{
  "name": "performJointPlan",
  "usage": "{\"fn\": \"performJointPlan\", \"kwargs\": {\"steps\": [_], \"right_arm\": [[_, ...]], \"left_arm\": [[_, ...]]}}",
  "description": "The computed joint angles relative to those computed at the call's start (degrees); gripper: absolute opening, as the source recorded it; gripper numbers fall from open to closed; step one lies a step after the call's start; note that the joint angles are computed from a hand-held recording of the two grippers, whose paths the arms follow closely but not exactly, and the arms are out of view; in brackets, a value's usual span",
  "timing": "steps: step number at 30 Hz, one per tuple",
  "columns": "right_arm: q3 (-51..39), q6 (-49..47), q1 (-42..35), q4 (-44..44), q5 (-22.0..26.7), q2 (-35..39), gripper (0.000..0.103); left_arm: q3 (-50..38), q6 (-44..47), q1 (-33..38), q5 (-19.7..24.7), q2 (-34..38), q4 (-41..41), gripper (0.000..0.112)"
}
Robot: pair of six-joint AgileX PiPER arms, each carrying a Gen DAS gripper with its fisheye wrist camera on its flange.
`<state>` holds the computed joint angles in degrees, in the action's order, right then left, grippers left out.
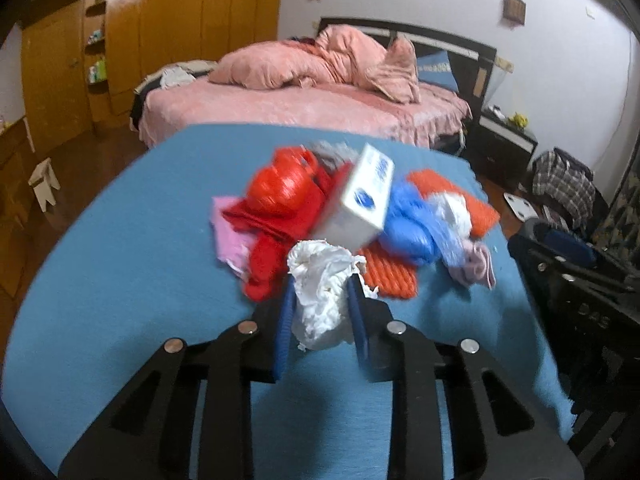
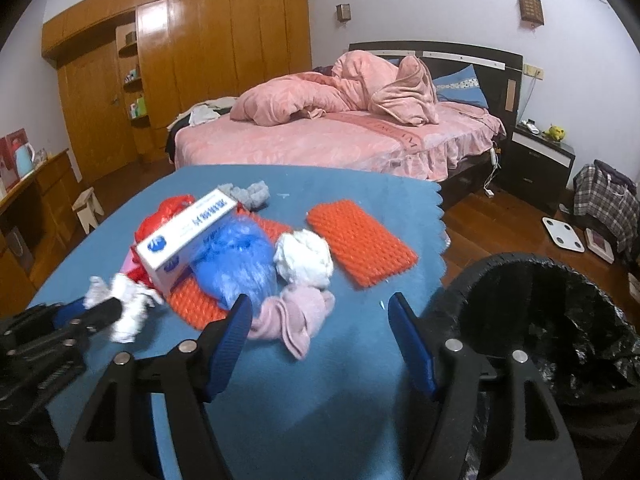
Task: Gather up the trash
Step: 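Grasp the white wipes box with the right tool while the left tool holds the tissue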
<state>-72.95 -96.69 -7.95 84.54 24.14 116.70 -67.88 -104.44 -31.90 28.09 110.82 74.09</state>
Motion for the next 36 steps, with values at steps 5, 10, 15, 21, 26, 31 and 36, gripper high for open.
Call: {"fn": "performJointPlan", "kwargs": {"steps": [5,10,15,21,26,31,36], "right_arm": [[-3.1,4.2,2.6,-2.2,0.6,0.6,0.069],[-4.9,7.8,6.6,-3.9,1.1,0.4,0.069],[-6.1,12.5,11.7,-6.9,-1.2,1.0,0.069],[-9.8,28.1,16.3,-19.0,-4.7,3.4,0.070],[-15.6,45.4,17.3,-34.2,-2.2,7.0,0.058],[-17.1,39.5,15.0,-30.6,6.0,7.9,0.041],[-14.5,35.2,12.9,-29.9,9.0,4.9,0.037]], "left_arm": [[0.7,0.2,1.8,2.5,-3.3,0.9,0.025],[2.2,2.9,5.3,4.3,-5.1,-0.2,0.025],[5.7,2.8,8.6,3.3,-7.2,-0.3,0.025],[8.3,1.7,11.0,1.4,-8.8,0.6,0.026],[9.1,-0.2,11.0,0.9,-8.9,1.7,0.026],[9.0,-0.9,10.5,0.3,-8.4,1.7,0.026],[8.4,-0.2,9.5,-0.2,-8.5,1.2,0.026]]}}
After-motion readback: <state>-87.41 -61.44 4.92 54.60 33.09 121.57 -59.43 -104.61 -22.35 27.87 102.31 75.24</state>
